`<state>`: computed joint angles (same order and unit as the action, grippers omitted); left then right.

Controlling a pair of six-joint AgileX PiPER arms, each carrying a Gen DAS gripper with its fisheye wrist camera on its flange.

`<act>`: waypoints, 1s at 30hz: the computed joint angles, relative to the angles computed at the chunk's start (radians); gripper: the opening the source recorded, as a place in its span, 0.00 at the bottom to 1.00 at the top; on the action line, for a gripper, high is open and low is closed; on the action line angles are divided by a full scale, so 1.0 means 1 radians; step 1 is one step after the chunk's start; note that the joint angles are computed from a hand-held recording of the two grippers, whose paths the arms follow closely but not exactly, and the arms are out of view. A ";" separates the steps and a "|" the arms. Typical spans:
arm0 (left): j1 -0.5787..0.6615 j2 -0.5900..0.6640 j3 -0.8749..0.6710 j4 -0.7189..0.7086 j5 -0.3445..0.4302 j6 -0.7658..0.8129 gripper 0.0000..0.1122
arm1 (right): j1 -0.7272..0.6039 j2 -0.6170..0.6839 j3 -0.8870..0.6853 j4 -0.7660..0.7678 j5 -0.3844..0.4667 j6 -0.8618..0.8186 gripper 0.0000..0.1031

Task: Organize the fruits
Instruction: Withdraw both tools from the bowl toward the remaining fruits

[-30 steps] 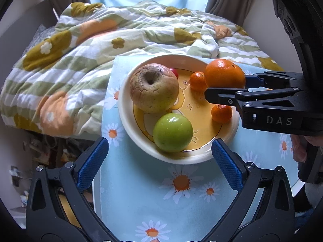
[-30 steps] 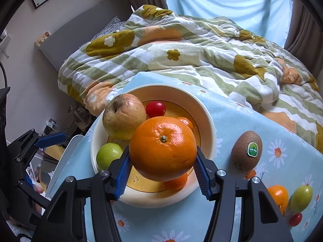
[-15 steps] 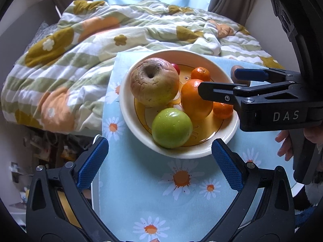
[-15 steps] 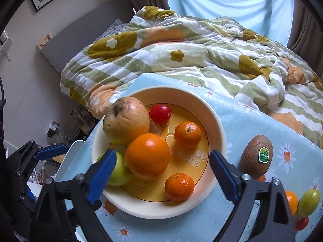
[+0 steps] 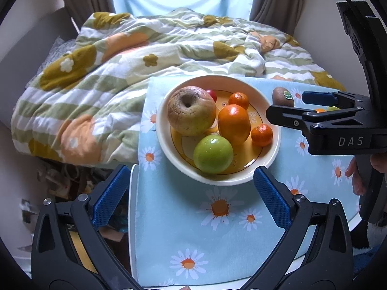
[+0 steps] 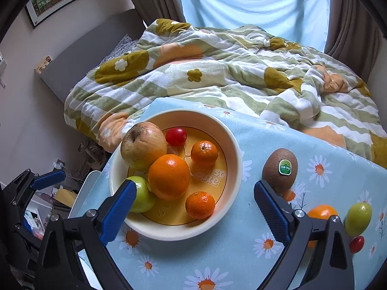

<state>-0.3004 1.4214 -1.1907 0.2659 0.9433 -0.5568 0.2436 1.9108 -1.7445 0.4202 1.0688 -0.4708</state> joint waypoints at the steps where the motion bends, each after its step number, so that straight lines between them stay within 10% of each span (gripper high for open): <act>1: -0.005 -0.009 -0.004 0.007 0.005 -0.002 0.92 | -0.002 -0.012 0.006 -0.008 -0.003 0.013 0.94; 17: -0.062 -0.039 -0.109 0.022 0.023 0.097 0.92 | -0.107 -0.239 0.133 -0.048 -0.049 0.062 0.94; 30: -0.342 0.238 -0.448 0.218 0.162 -0.164 0.92 | -0.435 -0.267 0.160 0.110 0.028 -0.229 0.94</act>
